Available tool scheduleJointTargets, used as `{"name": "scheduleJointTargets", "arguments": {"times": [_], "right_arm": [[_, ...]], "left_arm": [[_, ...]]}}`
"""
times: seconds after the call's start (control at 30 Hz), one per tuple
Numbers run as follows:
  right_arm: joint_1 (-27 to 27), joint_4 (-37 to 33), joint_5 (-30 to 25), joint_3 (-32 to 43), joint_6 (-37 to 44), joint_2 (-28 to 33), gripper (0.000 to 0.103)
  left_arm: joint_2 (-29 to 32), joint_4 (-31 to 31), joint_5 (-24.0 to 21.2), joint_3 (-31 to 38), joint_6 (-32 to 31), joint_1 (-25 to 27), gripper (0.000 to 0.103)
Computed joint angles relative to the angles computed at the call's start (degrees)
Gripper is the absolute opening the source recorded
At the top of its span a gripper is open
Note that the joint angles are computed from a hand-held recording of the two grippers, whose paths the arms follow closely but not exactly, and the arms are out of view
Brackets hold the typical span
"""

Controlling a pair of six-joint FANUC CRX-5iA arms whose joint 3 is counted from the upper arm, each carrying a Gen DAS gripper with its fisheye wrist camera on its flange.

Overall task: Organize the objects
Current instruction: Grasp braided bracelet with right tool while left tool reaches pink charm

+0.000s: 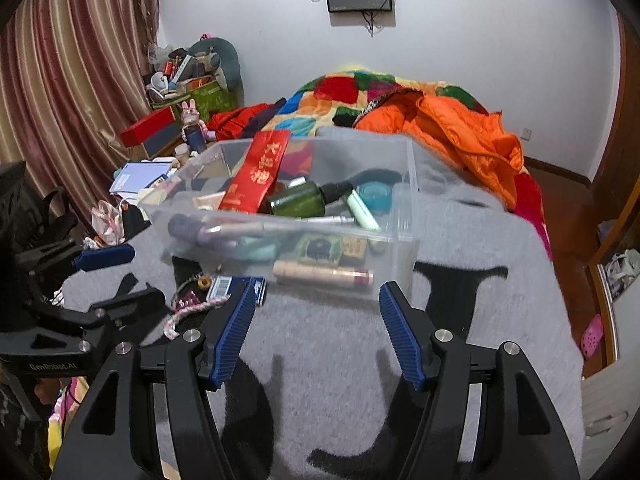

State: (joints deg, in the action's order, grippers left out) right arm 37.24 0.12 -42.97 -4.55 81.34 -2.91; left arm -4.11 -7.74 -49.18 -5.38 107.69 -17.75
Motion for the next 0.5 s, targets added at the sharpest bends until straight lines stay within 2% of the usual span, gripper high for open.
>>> {"name": "scheduleJointTargets", "arguments": {"times": [0.17, 0.43, 0.5], "right_arm": [[0.52, -0.55, -0.78, -0.01, -0.04, 0.92, 0.061], [1.21, -5.42, -4.02, 3.44, 5.05, 4.06, 0.059], [1.61, -6.07, -5.24, 4.56, 5.96, 5.18, 0.053]], "left_arm": [[0.25, 5.21, 1.16, -2.94, -2.94, 1.44, 0.071], [-0.19, 4.36, 2.15, -3.98, -1.76, 0.95, 0.071], [-1.25, 4.54, 2.99, -4.95, -1.27, 1.57, 0.071]]}}
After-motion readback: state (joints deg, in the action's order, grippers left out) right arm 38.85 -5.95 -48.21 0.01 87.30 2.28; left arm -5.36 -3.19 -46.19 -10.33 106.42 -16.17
